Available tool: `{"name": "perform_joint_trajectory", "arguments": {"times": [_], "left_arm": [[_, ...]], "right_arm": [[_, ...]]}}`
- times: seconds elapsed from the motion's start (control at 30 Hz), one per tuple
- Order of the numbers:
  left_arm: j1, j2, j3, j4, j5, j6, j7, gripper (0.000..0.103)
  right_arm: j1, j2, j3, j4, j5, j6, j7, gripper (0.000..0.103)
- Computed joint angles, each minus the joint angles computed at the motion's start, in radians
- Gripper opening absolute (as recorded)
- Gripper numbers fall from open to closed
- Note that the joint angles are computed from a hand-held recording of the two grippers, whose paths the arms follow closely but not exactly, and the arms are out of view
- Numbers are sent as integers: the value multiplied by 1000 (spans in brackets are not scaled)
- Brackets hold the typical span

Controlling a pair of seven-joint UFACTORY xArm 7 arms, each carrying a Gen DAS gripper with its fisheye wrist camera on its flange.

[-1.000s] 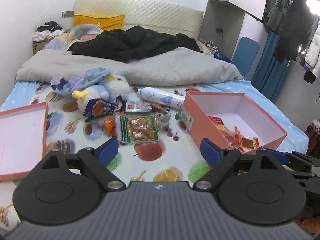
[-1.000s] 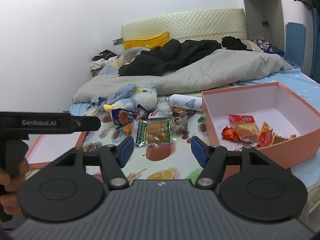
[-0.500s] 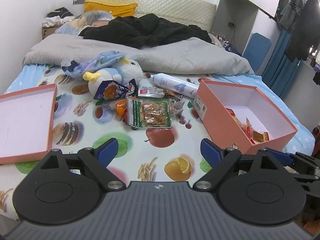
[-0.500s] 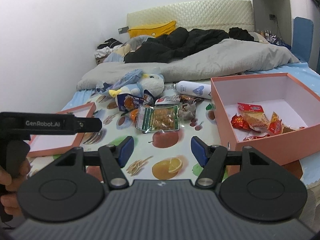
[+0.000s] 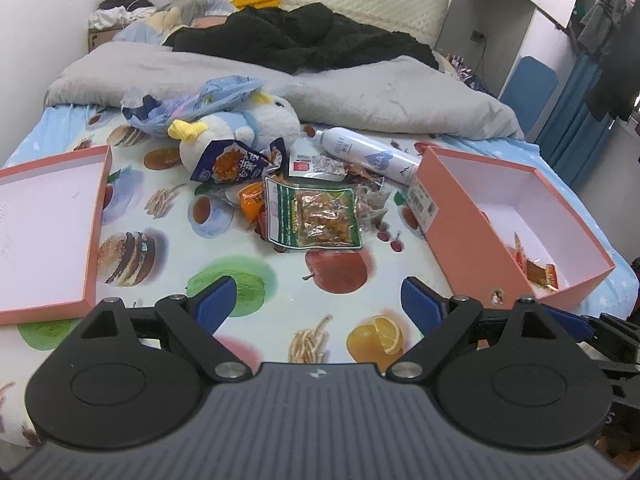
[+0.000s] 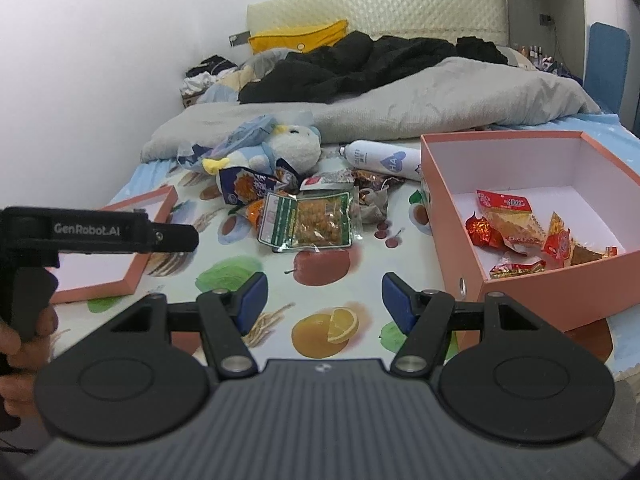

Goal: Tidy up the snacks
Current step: 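Move both tools back over the snack pile, then grasp the clear wrapped candy with the right tool while the left tool reaches the green packet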

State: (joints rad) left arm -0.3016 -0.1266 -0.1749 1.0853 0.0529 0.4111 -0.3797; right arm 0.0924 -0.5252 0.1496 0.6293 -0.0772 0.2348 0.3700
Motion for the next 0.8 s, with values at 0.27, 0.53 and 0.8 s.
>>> {"name": "perform_joint_trajectory", "arguments": {"times": [0.27,0.53,0.8], "left_arm": [[7,122,17,97,13,21,-2,92],[3,277,45,222,37,56,-13,92],[4,435,70,355,21,80,4,92]], "right_arm": [[7,113,-23,64,1,-6,-34,65],[34,285,-64,171,27,-35,-116,65],[44,475,-89,306,74,-27,-224,66]]}}
